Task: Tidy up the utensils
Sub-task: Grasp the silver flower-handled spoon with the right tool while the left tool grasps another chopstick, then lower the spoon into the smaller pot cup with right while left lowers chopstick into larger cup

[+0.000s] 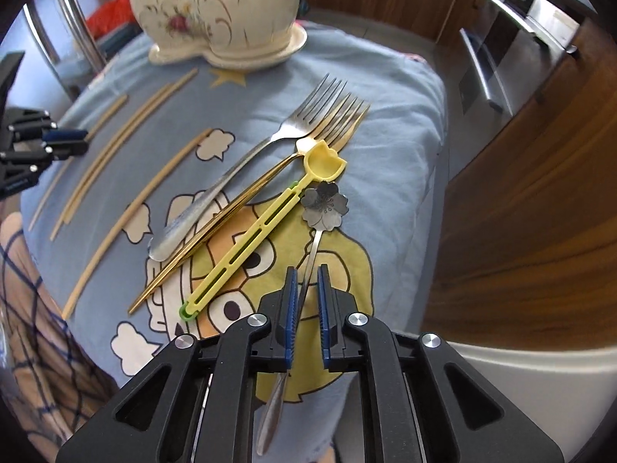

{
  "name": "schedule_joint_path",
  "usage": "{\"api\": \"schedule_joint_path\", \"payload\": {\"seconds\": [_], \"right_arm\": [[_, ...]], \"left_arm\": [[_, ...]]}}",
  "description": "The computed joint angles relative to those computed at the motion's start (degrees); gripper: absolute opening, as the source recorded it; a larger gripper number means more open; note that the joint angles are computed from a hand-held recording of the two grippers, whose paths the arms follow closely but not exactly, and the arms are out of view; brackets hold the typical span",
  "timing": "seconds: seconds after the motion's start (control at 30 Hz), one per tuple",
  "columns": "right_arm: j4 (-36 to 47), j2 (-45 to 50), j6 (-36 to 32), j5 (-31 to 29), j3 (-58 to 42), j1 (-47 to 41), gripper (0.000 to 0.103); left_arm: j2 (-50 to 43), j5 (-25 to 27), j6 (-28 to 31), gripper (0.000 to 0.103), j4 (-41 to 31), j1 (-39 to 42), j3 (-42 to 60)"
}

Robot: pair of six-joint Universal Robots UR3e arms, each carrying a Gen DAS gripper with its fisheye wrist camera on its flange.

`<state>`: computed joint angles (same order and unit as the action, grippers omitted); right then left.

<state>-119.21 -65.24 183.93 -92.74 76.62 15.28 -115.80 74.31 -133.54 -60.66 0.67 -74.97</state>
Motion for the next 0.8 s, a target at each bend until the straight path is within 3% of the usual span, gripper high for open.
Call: {"api": "schedule_joint_path", "payload": {"seconds": [0.13,0.23,0.37,0.6,0.8], "right_arm": [[9.72,3.97,-0.29,1.71,-9.29,-1.07,0.013],[10.32,4.07,0.21,1.96,-9.72,-1.2,0.013],[2.05,0.98,2.85,2.7,-2.34,-1.79,0.004],[-14.19,-6.16,6.28,6.18,10.97,-2.81,0.004],[-23.41,-9.44,7.12,8.51,16.47,-3.19,0.004]], "left_arm": [[-4.88,3.33,1.33,0.013,-9.4,-1.88,10.8],[-6.1,5.23,1.96,0.013,-11.36,-2.89,13.44],[-6.02,6.04,1.32,0.009,-10.65,-3.65,13.09],[-1.37,3.35,-1.51,0.004,0.16,-2.38,2.18],[3.11,-4.35,-4.13,0.004,6.66,1.51,-3.84]]}}
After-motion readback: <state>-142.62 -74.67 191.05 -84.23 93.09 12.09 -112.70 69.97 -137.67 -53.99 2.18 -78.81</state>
